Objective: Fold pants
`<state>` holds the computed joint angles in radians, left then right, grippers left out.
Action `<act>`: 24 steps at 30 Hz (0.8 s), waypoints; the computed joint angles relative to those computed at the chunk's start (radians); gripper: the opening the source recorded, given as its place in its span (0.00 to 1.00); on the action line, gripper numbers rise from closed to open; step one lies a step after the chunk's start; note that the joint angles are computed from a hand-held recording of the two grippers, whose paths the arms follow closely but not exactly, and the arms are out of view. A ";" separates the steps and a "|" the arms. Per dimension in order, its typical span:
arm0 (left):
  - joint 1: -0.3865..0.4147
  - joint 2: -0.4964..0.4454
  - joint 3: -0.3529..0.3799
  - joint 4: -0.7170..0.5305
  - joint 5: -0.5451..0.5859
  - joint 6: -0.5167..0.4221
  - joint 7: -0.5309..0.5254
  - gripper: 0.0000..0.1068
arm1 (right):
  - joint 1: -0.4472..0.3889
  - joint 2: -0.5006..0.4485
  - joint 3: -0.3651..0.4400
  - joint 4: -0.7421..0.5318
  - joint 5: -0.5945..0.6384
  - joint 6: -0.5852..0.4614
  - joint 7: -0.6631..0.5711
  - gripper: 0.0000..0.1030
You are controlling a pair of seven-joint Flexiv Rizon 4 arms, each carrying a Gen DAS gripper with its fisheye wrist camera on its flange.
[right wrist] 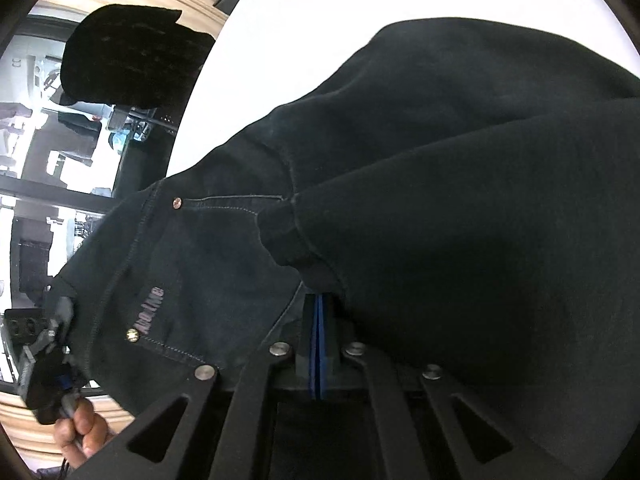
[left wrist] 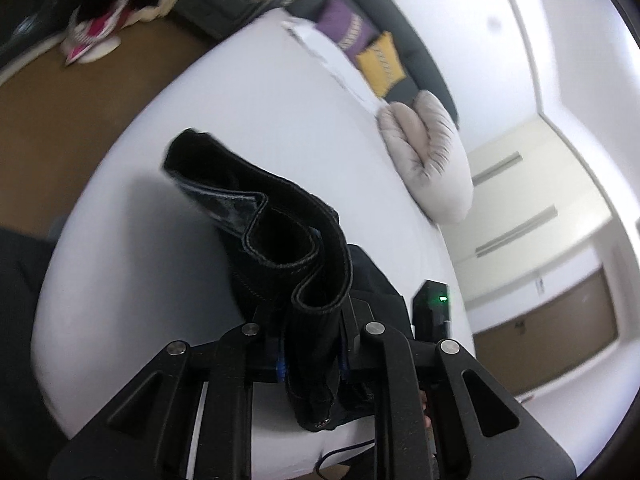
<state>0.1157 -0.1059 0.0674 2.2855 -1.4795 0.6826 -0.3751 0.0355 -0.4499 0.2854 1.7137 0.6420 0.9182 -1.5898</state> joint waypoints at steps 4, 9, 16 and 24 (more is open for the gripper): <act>-0.082 0.041 -0.048 -0.013 -0.004 0.087 0.059 0.15 | -0.037 -0.003 0.021 -0.017 0.056 -0.025 -0.060 0.00; -0.198 0.080 -0.091 -0.009 0.014 0.198 0.151 0.15 | -0.173 0.054 0.049 -0.062 0.318 -0.078 -0.239 0.61; -0.365 0.058 -0.162 -0.007 0.060 0.372 0.250 0.15 | -0.251 0.113 -0.008 -0.122 0.482 -0.281 -0.388 0.82; -0.481 -0.004 -0.211 -0.009 0.112 0.545 0.293 0.15 | -0.140 0.145 -0.096 -0.097 0.365 -0.291 -0.330 0.85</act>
<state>-0.3651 -0.1097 -0.1436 2.2768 -1.3676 1.2274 -0.0816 -0.1042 -0.3049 0.1893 1.6169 1.0073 0.6269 -1.9199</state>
